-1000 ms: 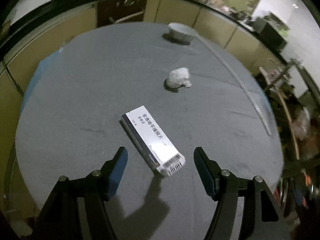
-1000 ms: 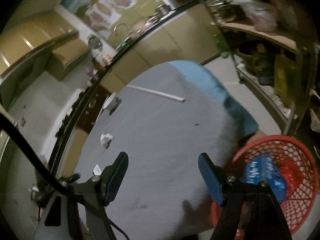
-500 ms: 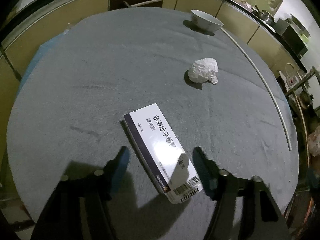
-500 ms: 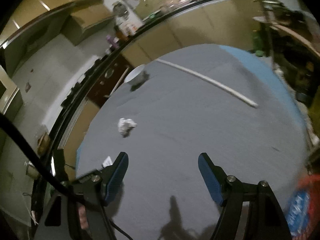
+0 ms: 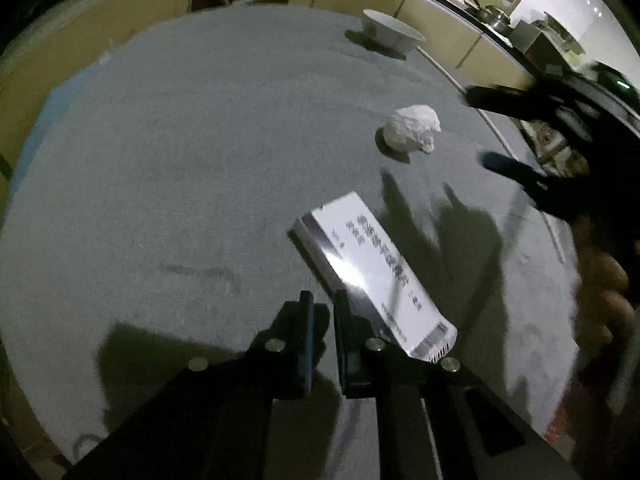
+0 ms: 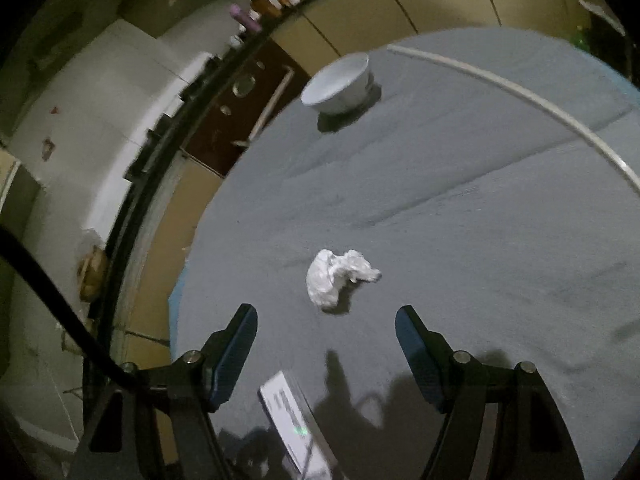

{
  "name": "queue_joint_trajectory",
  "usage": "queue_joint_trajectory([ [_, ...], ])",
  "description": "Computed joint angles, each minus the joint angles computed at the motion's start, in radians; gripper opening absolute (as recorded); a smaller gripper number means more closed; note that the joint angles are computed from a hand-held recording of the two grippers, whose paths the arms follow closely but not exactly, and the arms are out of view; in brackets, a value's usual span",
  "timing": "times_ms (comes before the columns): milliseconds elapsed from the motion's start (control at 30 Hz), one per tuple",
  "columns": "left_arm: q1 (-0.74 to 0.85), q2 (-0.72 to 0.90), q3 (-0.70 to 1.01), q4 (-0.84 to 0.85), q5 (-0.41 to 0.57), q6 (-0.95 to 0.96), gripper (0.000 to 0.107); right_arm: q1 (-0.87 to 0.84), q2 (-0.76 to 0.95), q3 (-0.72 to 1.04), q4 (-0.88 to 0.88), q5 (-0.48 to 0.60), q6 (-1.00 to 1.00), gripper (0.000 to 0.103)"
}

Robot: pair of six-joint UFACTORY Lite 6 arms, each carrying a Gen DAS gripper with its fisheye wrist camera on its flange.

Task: Collect trash
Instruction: 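Move the left tool to the white medicine box while the right tool approaches the tissue, then grasp the white medicine box with the left tool while the right tool holds the tissue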

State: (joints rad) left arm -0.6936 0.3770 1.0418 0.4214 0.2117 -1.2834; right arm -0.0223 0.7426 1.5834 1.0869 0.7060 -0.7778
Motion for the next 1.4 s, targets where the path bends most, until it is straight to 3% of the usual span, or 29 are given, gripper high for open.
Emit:
queue_joint_trajectory([
  [67, 0.021, -0.032, -0.04, -0.084, -0.032, 0.091, 0.01, 0.034, 0.093, 0.125, -0.082, -0.003, 0.12, 0.064],
  [233, 0.06, -0.143, -0.151, 0.073, -0.053, -0.051, 0.011, 0.104, 0.329, 0.453, -0.327, 0.02, 0.451, 0.044],
  [367, 0.108, -0.192, -0.195, 0.011, -0.058, 0.021, 0.017, 0.111, 0.406, 0.556, -0.333, 0.023, 0.493, 0.038],
  [433, 0.109, -0.209, -0.208, 0.062, -0.047, -0.04, 0.018, 0.11, 0.366, 0.49, -0.289, -0.008, 0.404, 0.028],
  [533, 0.086, -0.224, -0.21, 0.028, -0.027, -0.03, 0.022, 0.09, 0.245, 0.301, -0.223, -0.081, 0.272, 0.027],
  [600, 0.065, -0.204, -0.177, 0.023, -0.016, -0.035, 0.036, 0.06, 0.152, 0.165, -0.152, -0.118, 0.15, 0.027],
  [700, 0.01, -0.204, -0.129, 0.081, 0.05, -0.119, 0.048, -0.007, 0.029, -0.013, -0.062, -0.131, -0.001, 0.027],
  [767, -0.002, -0.159, -0.078, 0.046, 0.058, -0.096, 0.056, -0.081, -0.08, -0.162, 0.02, -0.117, -0.138, 0.027],
  [833, -0.008, -0.105, -0.016, -0.01, 0.07, -0.055, 0.057, -0.14, -0.19, -0.303, 0.078, -0.119, -0.266, 0.027],
  [933, -0.032, -0.013, 0.087, -0.067, 0.105, -0.032, 0.058, -0.231, -0.323, -0.468, 0.141, -0.09, -0.431, 0.027],
  [1133, -0.099, 0.234, 0.41, -0.075, 0.306, -0.091, 0.059, -0.47, -0.55, -0.754, 0.172, 0.032, -0.705, 0.027],
  [1200, -0.117, 0.331, 0.54, -0.07, 0.402, -0.126, 0.059, -0.547, -0.589, -0.808, 0.156, 0.071, -0.766, 0.027],
  [1400, -0.151, 0.487, 0.744, -0.043, 0.544, -0.174, 0.064, -0.758, -0.631, -0.895, 0.091, 0.19, -0.898, 0.027],
])
